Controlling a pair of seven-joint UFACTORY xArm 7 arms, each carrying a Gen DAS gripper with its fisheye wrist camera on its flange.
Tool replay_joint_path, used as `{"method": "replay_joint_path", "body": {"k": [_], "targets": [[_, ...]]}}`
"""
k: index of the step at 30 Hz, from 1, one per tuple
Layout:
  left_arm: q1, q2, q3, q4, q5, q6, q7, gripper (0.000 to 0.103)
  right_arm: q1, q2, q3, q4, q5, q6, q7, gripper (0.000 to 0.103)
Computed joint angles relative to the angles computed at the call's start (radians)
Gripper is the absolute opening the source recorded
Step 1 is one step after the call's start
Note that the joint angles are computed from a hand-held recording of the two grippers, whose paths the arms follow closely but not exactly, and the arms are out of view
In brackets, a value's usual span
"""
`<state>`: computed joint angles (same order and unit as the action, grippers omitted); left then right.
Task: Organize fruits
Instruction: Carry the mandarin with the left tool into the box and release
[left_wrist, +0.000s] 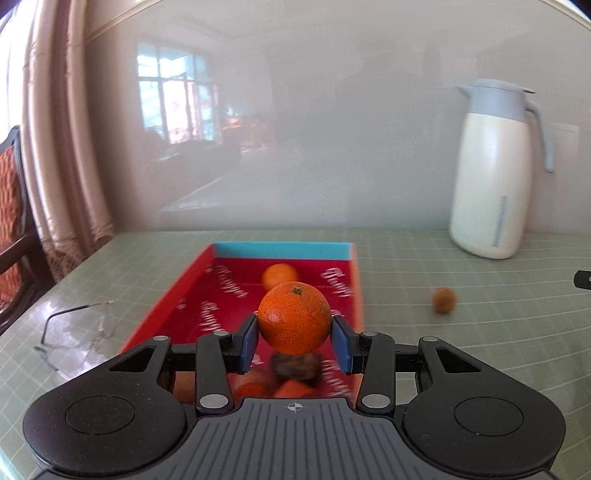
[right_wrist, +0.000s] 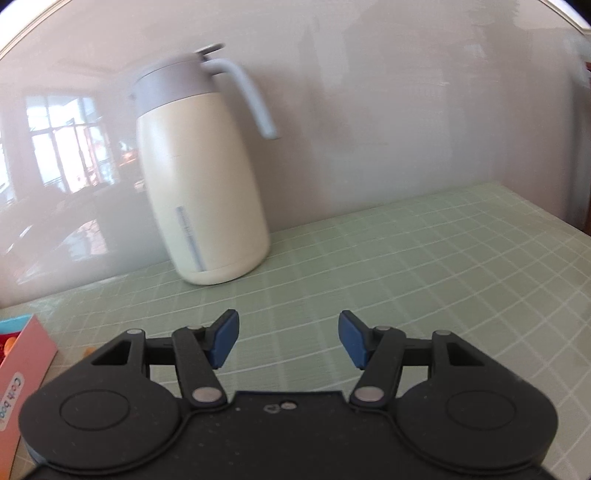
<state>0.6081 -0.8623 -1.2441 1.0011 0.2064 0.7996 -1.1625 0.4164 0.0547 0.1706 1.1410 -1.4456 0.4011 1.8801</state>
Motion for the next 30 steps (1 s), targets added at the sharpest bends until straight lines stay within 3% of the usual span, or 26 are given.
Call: {"method": "replay_joint_path", "body": {"k": [10, 11, 12, 14, 19, 24, 30], "targets": [[-0.050, 0.021, 0.047, -0.066, 0.042, 0.028, -0.075, 0.043, 0.032, 0.024, 0.002, 0.030, -0.002, 0.017, -0.031, 0.060], [-0.058, 0.024, 0.052, -0.070, 0.050, 0.025, -0.084, 0.054, 0.032, 0.019, 0.000, 0.023, -0.002, 0.015, -0.032, 0.060], [-0.059, 0.024, 0.051, -0.068, 0.059, 0.027, -0.095, 0.074, 0.032, 0.022, 0.001, 0.026, -0.001, 0.015, -0.032, 0.060], [-0.052, 0.008, 0.042, -0.057, 0.082, 0.047, -0.116, 0.084, 0.032, 0.022, 0.001, 0.026, 0.000, 0.015, -0.034, 0.060], [-0.043, 0.010, 0.033, -0.046, 0.093, 0.049, -0.122, 0.085, 0.028, 0.016, -0.001, 0.020, -0.007, 0.010, -0.033, 0.060], [-0.028, -0.017, 0.020, -0.040, 0.097, 0.058, -0.124, 0.102, 0.023, 0.011, 0.000, 0.016, -0.009, 0.008, -0.035, 0.060], [-0.031, -0.034, 0.029, -0.052, 0.078, 0.056, -0.115, 0.103, 0.027, 0.021, 0.005, 0.027, -0.005, 0.002, -0.056, 0.060]]}}
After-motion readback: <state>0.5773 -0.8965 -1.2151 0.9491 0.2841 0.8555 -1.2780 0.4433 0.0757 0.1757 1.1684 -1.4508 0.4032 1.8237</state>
